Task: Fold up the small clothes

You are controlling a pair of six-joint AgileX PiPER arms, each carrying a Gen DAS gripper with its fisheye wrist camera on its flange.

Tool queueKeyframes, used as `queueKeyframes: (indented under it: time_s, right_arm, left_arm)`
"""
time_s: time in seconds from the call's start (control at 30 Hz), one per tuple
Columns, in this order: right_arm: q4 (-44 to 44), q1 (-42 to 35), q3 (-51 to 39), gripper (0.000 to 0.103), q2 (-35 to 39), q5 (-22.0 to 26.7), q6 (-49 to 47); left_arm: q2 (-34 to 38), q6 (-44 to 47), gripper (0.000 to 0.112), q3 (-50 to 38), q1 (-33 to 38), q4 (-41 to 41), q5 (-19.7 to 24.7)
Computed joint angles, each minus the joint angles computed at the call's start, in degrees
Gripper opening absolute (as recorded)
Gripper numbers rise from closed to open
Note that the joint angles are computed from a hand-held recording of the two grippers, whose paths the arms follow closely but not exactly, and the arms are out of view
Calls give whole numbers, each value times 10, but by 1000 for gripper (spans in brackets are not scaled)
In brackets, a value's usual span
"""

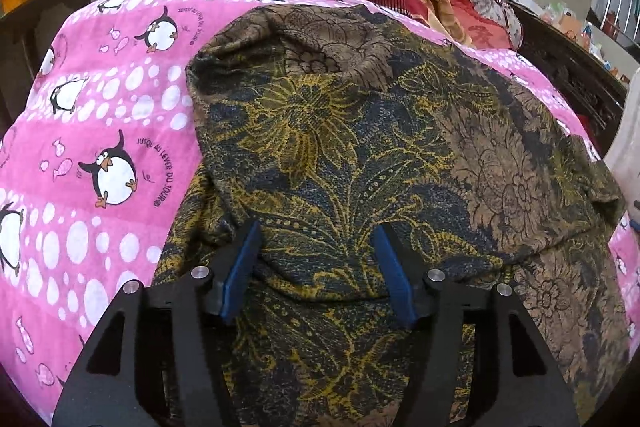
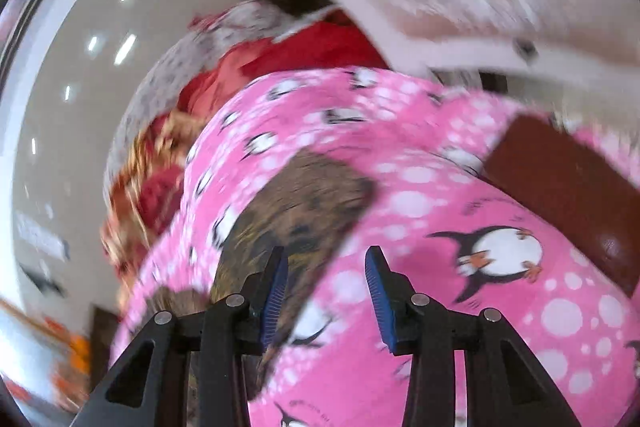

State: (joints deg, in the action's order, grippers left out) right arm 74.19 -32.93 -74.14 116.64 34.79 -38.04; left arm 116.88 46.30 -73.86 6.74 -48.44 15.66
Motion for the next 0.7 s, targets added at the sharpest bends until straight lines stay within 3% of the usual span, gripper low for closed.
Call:
queueKeyframes:
  time_s: [0.13,0.23,0.3,0.37,0.4,0.57,0.7]
  right_arm:
    - [100,-6,-12,39,38,23,-78]
    - [105,-1,-49,39,65,27,-87]
    - [46,12,-84,33,73,17,-46]
    - [-21,22,-108,7,75,13,8]
    - [-57,29,-117,4,68,1,33]
    - [-99,70,-112,4,-26,-80,19]
    - [-180,111,-145,4,-107,-135,75]
  left_arm:
    - [0,4,59,1,1,-5,0]
    - [0,-1,59,0,1,0,0]
    - [1,-1,59,0,0,0,-1]
    - [1,2,59,0,1,-2,1]
    - [1,4,59,0,1,-5,1]
    - [1,12,59,1,2,-14,1]
    - [1,30,59,1,5,-34,5]
